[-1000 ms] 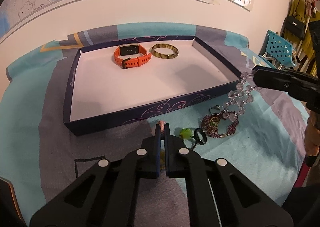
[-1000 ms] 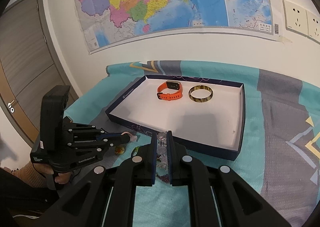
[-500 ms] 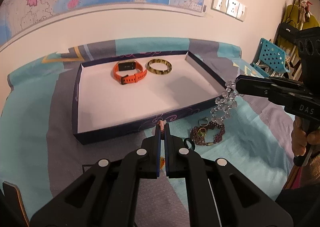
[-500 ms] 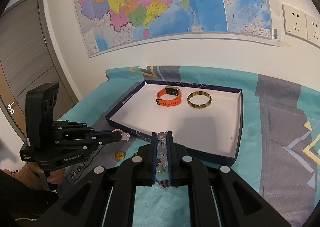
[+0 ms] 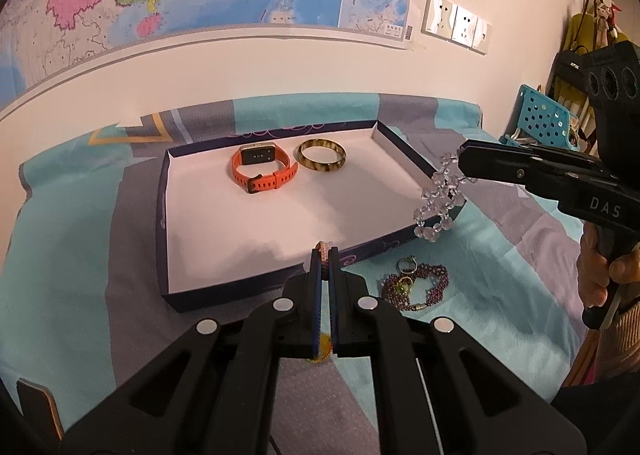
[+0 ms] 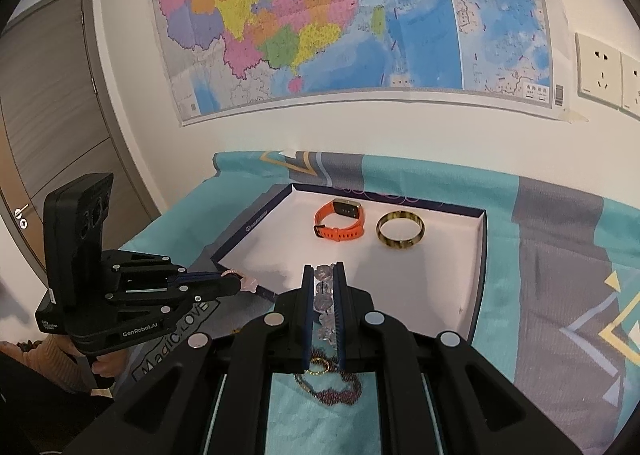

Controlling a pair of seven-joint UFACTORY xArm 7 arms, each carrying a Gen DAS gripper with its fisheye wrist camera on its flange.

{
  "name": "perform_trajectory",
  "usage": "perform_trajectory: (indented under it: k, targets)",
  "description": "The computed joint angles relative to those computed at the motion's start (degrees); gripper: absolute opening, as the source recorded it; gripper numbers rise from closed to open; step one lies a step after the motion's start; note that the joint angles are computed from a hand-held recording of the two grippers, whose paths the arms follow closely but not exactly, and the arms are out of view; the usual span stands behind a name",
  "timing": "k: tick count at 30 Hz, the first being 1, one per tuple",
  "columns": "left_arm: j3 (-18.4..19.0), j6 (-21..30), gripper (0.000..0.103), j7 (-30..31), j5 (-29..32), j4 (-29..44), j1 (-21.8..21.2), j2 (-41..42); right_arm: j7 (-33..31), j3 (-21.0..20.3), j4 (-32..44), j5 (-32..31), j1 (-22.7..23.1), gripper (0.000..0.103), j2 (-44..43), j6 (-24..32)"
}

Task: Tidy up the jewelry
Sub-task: 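Lower the crystal bracelet and pink ring into the tray and open both tools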

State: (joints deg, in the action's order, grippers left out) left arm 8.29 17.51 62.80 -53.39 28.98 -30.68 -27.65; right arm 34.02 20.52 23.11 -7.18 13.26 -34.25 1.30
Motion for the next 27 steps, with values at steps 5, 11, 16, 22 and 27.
perform_trajectory:
  k: [5, 11, 16, 22, 27]
  targets:
    - [0.06, -0.22, 0.004, 0.51, -0.54, 0.97, 0.01, 0.93, -0.09, 0.27, 1.18, -0.44, -1.34, 0.008, 1.42, -0.43]
    - [-0.23, -0.11, 0.004, 1.36, -1.39, 2.45, 0.45, 2.33, -0.55, 0.12, 2.99, -0.88, -2.37, 0.008, 4.0, -0.72]
    - [-1.03, 0.06, 0.004, 1.94, -2.04, 3.76, 1.38, 3.84, -0.55, 0.9, 4.59, -1.46, -3.97, 0.008, 6.29, -1.15]
    - [-2.11, 0.19, 0.004, 2.68, -3.22, 5.44, 2.52, 5.91, -0.22, 2.13, 6.82, -2.61, -6.42, 0.008, 9.35, -1.5]
    - [-3.4, 0.32, 0.004, 2.99, -3.94, 7.04, 3.94, 8.02, 0.49, 3.59, 8.54, -4.19, -8.85, 0.008, 11.61, -1.65]
